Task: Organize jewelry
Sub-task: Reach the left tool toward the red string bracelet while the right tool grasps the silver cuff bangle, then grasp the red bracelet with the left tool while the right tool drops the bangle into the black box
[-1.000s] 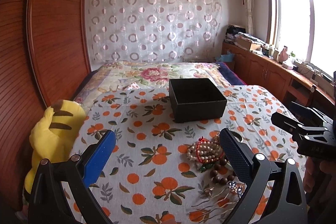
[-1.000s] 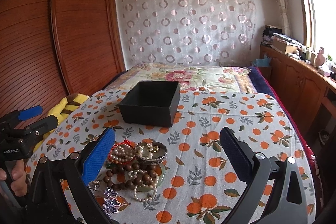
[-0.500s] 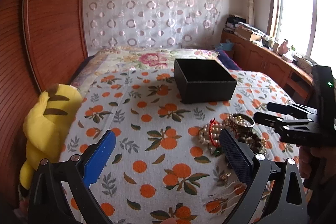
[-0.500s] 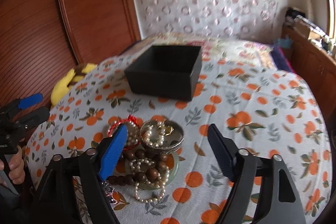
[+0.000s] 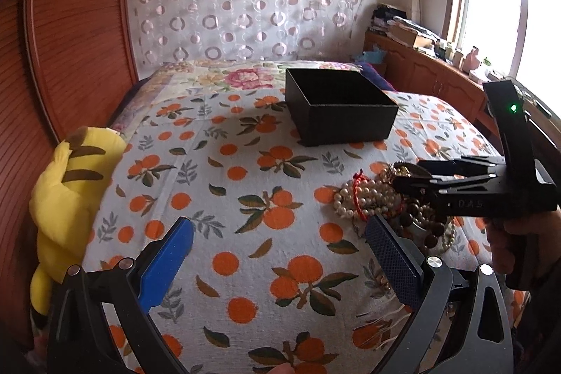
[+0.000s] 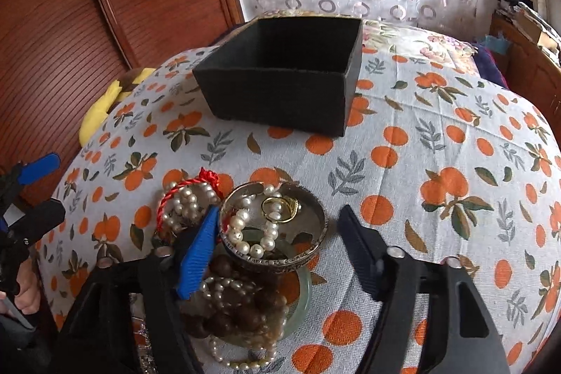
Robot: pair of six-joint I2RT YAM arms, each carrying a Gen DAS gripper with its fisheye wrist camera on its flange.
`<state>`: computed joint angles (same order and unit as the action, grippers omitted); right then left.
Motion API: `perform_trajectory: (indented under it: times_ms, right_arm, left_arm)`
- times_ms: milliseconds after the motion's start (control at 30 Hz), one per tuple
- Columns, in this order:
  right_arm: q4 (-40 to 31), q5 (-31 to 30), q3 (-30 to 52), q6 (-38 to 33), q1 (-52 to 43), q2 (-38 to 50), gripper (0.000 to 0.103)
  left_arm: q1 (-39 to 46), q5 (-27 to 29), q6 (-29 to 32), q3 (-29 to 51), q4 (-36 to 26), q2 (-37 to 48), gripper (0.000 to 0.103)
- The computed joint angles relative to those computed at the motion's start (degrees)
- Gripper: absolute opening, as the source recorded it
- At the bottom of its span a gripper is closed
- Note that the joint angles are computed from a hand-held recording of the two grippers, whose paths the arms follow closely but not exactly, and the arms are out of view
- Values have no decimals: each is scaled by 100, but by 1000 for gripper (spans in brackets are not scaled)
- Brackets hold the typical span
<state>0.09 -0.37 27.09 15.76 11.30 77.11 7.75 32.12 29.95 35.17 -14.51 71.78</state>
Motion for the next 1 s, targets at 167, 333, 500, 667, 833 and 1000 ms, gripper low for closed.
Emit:
perform_trajectory:
  times_ms: [167, 333, 500, 667, 833, 1000]
  right_arm:
    - [-70, -35, -322, -75, -96, -608, 63]
    - [-407, -121, -698, -92, -289, -1491, 63]
    - [-633, 4, -837, -167, -305, -1980, 63]
    - [-657, 205, -922, -144, -140, -2191, 63]
    - [-598, 382, -988, -73, 56, -2235, 63]
    - [-633, 358, -1047, -65, 62, -2392, 63]
  left_arm:
    - [-154, -31, 68, -56, -51, 51, 95]
    - [-304, 82, 14, 28, -58, 308, 95]
    - [-563, 128, -73, 329, -160, 792, 70]
    - [-949, 53, -71, 517, -226, 974, 46]
    - [-1323, -9, -118, 891, -428, 1395, 26]
    - [-1555, -202, -265, 1046, -415, 1640, 20]
